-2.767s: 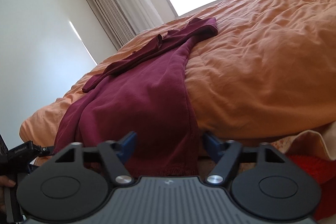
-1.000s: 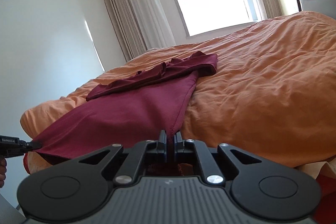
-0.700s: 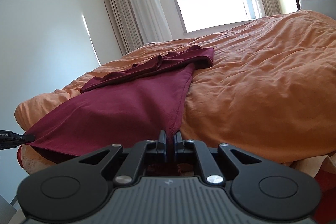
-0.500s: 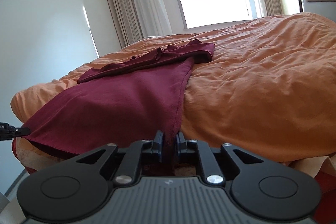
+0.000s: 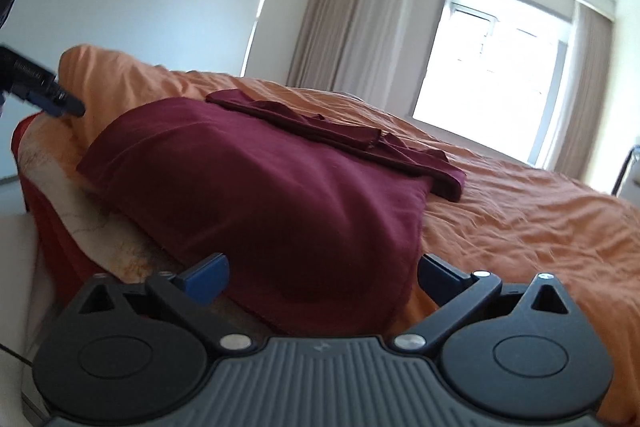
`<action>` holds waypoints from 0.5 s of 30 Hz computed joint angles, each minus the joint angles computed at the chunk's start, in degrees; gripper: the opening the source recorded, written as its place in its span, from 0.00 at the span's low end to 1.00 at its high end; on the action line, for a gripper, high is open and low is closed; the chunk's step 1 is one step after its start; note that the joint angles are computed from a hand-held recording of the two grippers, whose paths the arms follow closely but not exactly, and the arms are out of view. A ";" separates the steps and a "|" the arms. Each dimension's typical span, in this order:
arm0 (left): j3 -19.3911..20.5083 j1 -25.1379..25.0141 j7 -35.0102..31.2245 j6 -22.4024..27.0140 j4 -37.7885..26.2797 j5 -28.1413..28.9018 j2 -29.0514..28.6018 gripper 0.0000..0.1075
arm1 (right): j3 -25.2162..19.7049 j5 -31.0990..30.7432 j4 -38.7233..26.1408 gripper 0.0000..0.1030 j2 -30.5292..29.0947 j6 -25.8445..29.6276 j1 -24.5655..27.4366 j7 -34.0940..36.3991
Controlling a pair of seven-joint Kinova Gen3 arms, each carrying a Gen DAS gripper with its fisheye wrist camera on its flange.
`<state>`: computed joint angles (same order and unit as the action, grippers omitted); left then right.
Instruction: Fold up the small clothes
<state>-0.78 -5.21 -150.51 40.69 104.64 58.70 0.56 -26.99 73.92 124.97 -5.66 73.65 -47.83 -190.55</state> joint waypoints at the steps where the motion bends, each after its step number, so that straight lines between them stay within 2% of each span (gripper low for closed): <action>1: 0.18 0.21 -2.11 -1.78 0.93 1.19 -0.47 0.81 | -0.06 0.68 -0.45 1.00 1.41 0.21 -0.06 1.61; 4: 0.49 1.06 -4.53 -4.34 1.74 2.16 -0.69 0.89 | 0.57 3.55 -1.75 1.00 6.61 2.05 -1.61 7.24; 7: 0.77 1.88 -7.22 -7.01 3.10 4.94 -0.71 0.95 | 2.59 5.61 -2.27 1.00 9.99 1.15 -3.30 11.49; 10: 0.93 2.29 -7.44 -7.54 3.18 5.48 -0.24 0.95 | 4.33 7.17 -2.94 1.00 12.69 1.68 -4.80 10.86; 15: 1.62 3.19 -8.57 -10.30 4.01 4.78 -0.28 0.95 | 6.99 8.60 -4.39 1.00 17.71 5.94 -7.12 10.98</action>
<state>0.84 -2.02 -159.09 30.40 108.65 63.48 0.28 -20.00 82.52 120.57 12.05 79.59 -54.94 -179.57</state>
